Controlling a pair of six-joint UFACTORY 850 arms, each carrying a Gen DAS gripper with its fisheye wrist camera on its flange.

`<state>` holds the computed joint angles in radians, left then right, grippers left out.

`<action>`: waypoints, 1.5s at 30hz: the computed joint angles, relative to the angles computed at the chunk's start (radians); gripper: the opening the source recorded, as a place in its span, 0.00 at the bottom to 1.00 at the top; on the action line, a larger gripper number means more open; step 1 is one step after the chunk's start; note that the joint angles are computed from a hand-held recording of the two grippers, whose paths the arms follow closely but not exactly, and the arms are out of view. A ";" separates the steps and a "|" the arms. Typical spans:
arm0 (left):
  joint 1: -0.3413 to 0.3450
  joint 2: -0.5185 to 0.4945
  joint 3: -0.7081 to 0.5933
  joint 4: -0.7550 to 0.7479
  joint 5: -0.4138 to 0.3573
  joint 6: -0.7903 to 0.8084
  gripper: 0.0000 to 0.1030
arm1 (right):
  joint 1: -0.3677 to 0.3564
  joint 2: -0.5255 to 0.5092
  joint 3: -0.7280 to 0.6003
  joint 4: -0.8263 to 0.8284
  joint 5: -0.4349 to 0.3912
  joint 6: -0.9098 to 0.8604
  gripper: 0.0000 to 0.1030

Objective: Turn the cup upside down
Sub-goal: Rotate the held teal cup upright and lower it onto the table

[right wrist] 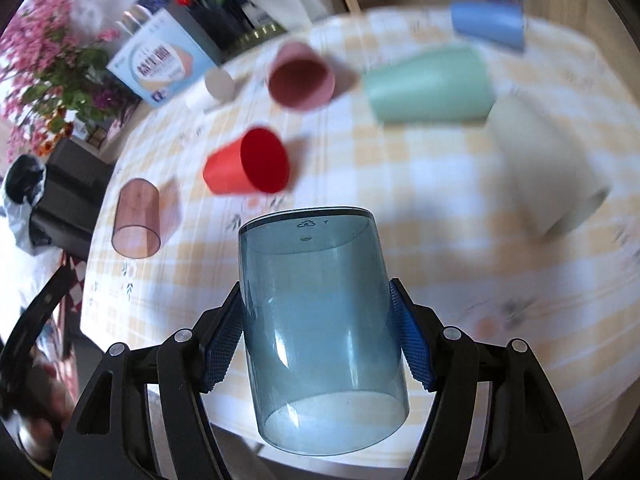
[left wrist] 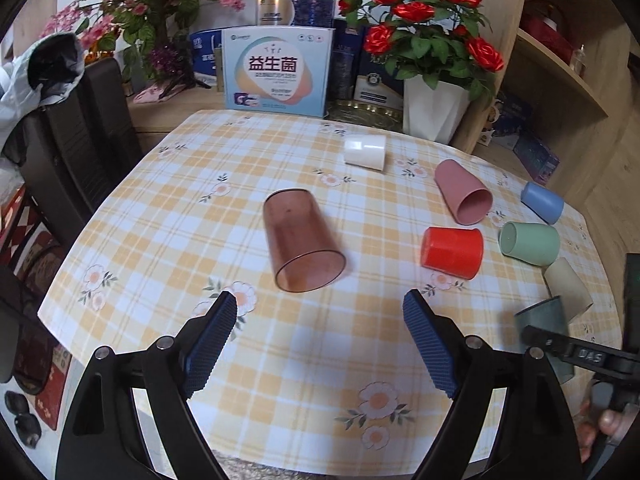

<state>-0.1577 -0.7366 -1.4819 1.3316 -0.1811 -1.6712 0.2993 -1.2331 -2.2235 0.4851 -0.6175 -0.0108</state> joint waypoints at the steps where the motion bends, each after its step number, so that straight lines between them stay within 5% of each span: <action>1: 0.002 0.005 0.009 0.021 -0.003 -0.022 0.81 | 0.006 -0.020 -0.029 -0.005 -0.021 0.011 0.65; 6: 0.010 0.007 0.020 0.046 -0.005 -0.069 0.81 | 0.029 -0.026 -0.037 -0.059 -0.013 0.027 0.65; 23: -0.008 -0.039 -0.038 -0.266 -0.012 0.241 0.81 | 0.048 -0.074 -0.096 -0.231 0.001 0.151 0.66; 39: -0.017 -0.044 -0.052 -0.369 -0.022 0.345 0.81 | 0.034 -0.054 -0.055 -0.104 -0.012 0.018 0.69; 41: -0.019 -0.043 -0.051 -0.378 -0.022 0.354 0.81 | 0.036 -0.038 -0.029 -0.105 0.012 0.008 0.83; 45: -0.022 -0.039 -0.048 -0.396 -0.019 0.369 0.81 | 0.041 -0.003 0.019 -0.169 0.070 0.036 0.86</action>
<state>-0.1798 -0.7758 -1.5303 0.9355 -0.1997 -1.3018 0.3402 -1.2365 -2.2046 0.3160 -0.5474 0.0249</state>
